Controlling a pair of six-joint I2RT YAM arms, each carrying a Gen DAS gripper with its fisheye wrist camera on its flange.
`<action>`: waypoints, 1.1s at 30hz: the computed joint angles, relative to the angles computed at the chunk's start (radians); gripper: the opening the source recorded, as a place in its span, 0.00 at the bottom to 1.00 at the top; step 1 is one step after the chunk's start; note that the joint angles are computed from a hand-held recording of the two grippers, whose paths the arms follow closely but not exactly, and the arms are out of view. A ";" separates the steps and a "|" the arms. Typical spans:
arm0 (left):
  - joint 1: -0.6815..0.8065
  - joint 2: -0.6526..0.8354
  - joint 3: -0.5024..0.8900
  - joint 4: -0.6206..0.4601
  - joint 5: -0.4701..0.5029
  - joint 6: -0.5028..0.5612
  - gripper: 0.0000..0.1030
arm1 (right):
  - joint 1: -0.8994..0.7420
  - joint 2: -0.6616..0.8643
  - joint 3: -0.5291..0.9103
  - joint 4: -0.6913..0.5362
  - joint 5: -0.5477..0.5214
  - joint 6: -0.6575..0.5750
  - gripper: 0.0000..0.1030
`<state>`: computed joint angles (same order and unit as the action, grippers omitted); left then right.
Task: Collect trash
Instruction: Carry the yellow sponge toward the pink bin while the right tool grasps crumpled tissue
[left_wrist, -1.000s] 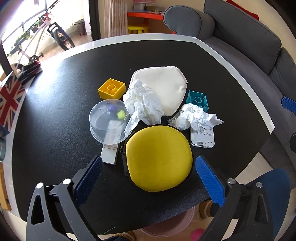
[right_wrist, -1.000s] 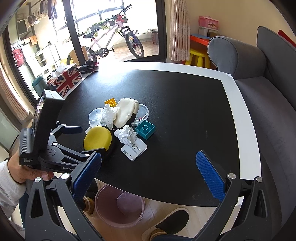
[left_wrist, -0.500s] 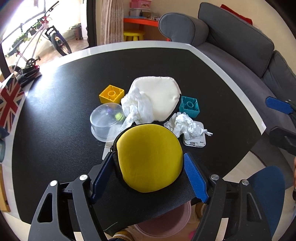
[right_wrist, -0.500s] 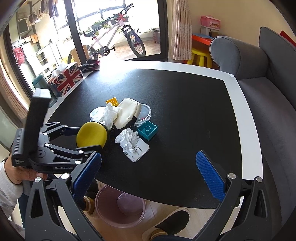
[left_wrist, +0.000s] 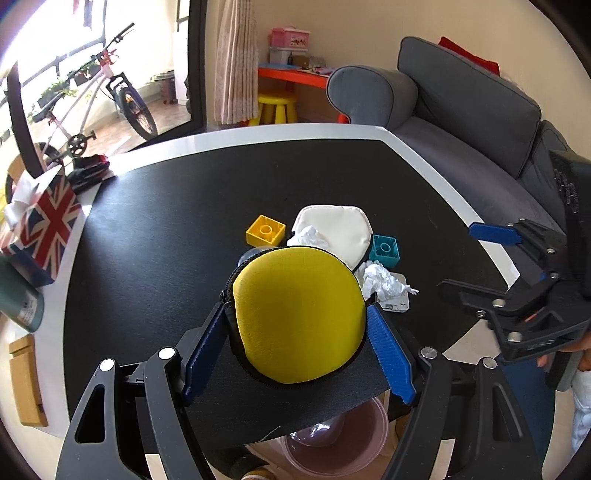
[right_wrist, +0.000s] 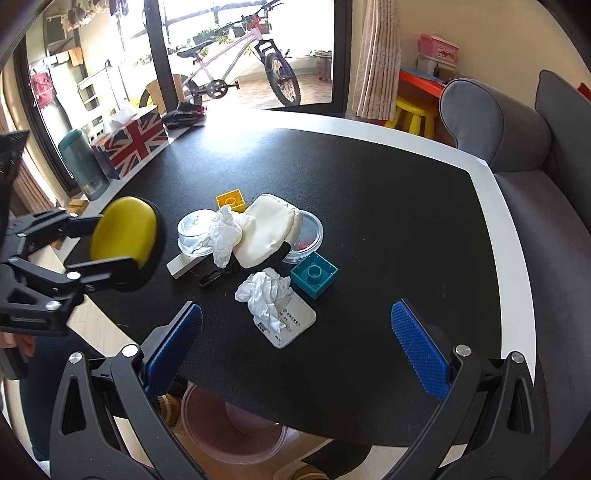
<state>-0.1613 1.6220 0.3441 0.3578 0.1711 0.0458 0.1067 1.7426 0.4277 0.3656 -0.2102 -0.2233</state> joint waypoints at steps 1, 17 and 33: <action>0.012 -0.008 -0.003 -0.003 0.008 0.005 0.71 | 0.010 0.024 0.018 -0.001 0.007 -0.003 0.97; 0.100 0.029 -0.011 0.026 0.070 0.046 0.71 | 0.111 0.254 0.187 -0.058 0.032 -0.008 0.25; 0.101 -0.057 -0.065 0.017 0.088 0.057 0.71 | 0.068 0.088 0.094 -0.072 -0.049 0.001 0.09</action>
